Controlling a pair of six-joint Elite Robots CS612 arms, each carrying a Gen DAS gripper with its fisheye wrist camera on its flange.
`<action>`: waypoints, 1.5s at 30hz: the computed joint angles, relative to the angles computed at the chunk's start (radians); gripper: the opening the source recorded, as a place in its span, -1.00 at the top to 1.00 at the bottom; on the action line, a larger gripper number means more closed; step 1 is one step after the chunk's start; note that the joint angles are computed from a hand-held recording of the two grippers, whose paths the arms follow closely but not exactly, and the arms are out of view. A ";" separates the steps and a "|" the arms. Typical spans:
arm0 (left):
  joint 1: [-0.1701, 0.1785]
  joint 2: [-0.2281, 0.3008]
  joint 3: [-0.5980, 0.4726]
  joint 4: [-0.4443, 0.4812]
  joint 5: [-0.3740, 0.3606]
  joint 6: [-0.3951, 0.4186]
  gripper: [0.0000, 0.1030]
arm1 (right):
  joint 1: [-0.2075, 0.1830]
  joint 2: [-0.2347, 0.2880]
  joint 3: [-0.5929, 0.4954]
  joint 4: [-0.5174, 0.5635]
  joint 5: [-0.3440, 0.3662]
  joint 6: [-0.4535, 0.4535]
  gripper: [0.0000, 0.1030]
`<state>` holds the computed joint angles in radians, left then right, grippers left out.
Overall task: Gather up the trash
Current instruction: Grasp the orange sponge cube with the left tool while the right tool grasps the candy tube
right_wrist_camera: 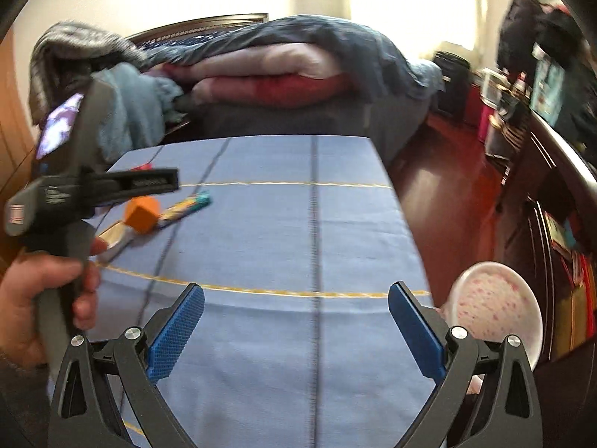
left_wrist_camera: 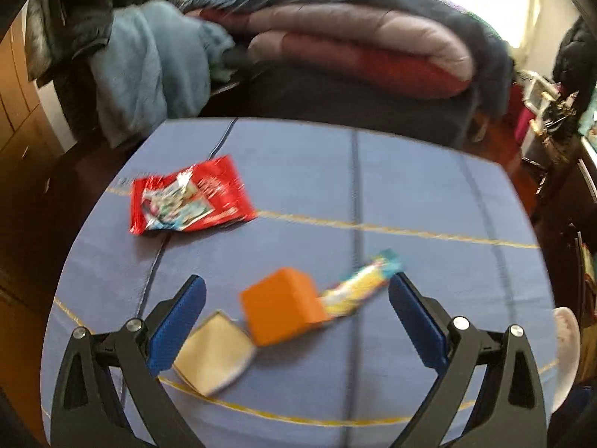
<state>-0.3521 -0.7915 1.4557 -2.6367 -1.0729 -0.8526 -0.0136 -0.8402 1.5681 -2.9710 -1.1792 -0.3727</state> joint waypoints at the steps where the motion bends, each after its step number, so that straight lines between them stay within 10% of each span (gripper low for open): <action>1: 0.007 0.002 0.002 -0.003 -0.013 0.000 -0.74 | 0.008 -0.002 0.001 0.002 -0.003 -0.011 -0.91; 8: 0.032 0.018 -0.004 -0.028 -0.096 0.044 -0.30 | 0.040 -0.001 -0.015 0.018 -0.031 -0.020 -0.91; 10: 0.037 0.017 0.006 -0.058 -0.114 0.054 0.09 | 0.049 0.002 -0.026 0.031 -0.043 -0.018 -0.91; 23: 0.072 -0.073 0.151 -0.257 -0.077 0.044 0.10 | 0.117 0.094 -0.184 0.183 0.003 -0.145 -0.91; 30: 0.083 -0.090 0.185 -0.301 -0.081 0.050 0.09 | 0.141 0.172 -0.323 0.346 0.064 -0.324 -0.92; 42: 0.091 -0.082 0.180 -0.308 -0.105 0.057 0.09 | 0.153 0.231 -0.437 0.471 0.066 -0.368 -0.91; 45: 0.090 -0.083 0.179 -0.306 -0.106 0.056 0.09 | 0.149 0.225 -0.427 0.465 0.085 -0.380 -0.57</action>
<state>-0.2621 -0.8745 1.6349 -2.9430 -1.1785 -0.7962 0.1357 -0.6148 1.1407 -2.5060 -1.0942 -0.7529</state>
